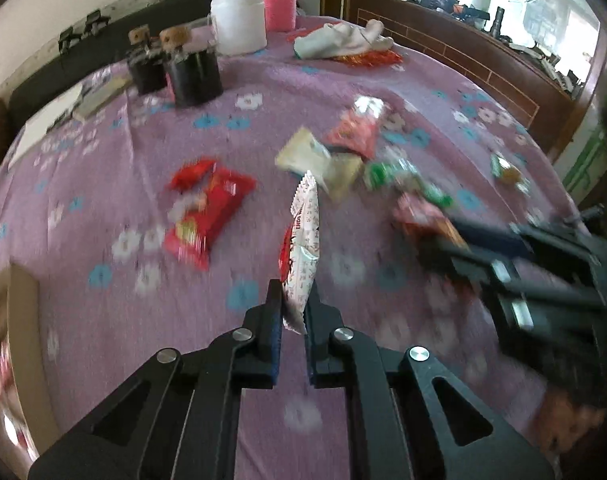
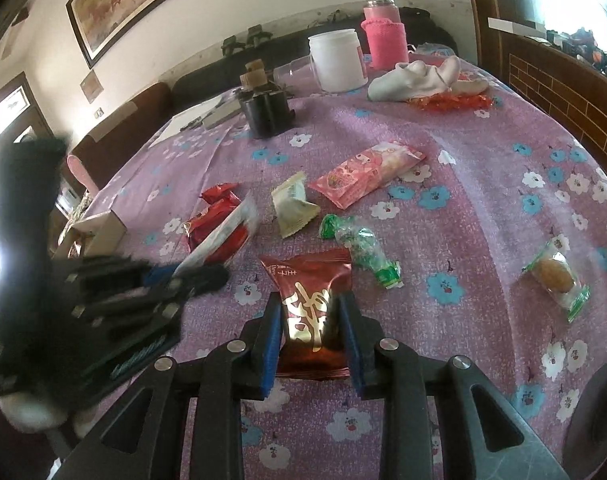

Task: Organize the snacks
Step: 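Grasp a white-red wafer pack with the left tool while the right tool grasps a red foil packet, then carry the wafer pack with the left tool toward the tray while the right tool carries the red packet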

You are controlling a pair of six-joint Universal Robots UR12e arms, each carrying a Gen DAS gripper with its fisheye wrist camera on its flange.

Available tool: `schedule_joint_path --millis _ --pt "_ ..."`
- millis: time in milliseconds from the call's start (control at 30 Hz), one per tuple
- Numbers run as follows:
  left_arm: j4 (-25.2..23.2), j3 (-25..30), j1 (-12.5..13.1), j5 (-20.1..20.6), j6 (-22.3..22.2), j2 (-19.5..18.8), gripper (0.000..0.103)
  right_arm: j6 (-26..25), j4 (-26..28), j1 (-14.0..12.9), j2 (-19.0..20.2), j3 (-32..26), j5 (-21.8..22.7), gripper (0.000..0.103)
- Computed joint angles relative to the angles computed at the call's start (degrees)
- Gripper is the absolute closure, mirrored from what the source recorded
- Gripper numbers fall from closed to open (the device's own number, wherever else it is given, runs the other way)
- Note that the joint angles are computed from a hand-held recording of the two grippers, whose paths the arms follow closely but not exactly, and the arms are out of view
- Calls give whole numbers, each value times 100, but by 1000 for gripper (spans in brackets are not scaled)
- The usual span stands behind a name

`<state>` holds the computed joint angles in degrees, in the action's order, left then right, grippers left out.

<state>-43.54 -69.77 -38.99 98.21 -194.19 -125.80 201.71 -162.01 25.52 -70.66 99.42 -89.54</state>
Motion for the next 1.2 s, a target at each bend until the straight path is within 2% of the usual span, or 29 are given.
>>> schedule_joint_path --millis 133,233,300,400,467,567,667,833,933,1000,1067,1200 --pt "0 -389 -90 141 -46 261 96 27 -1 -9 -11 17 39 73" --pt "81 -574 -174 403 -19 371 95 -14 108 -5 -4 -8 69 67" --pt "179 -667 -186 404 -12 426 93 -1 137 -15 -7 -7 114 64" --pt "291 -721 -214 528 71 444 82 110 105 -80 -20 35 364 62" --pt "314 -697 -241 680 126 412 71 150 65 -103 -26 56 449 61" --pt "414 -651 -282 804 236 345 67 133 55 -99 -26 57 465 58" --pt "434 -574 -313 840 292 268 67 80 65 -74 -18 43 409 57" --pt "587 -503 -303 656 153 191 67 26 90 -56 -12 27 347 57" --pt "717 -562 -233 246 -63 218 95 -24 124 -34 -6 10 272 58" --pt "815 -620 -219 236 -214 249 95 -121 174 22 7 -21 76 59" --pt "933 -708 -199 197 -353 303 95 -207 113 47 7 -15 44 70" --pt "1309 -947 -191 196 -537 480 95 -315 -54 68 -1 14 54 75"
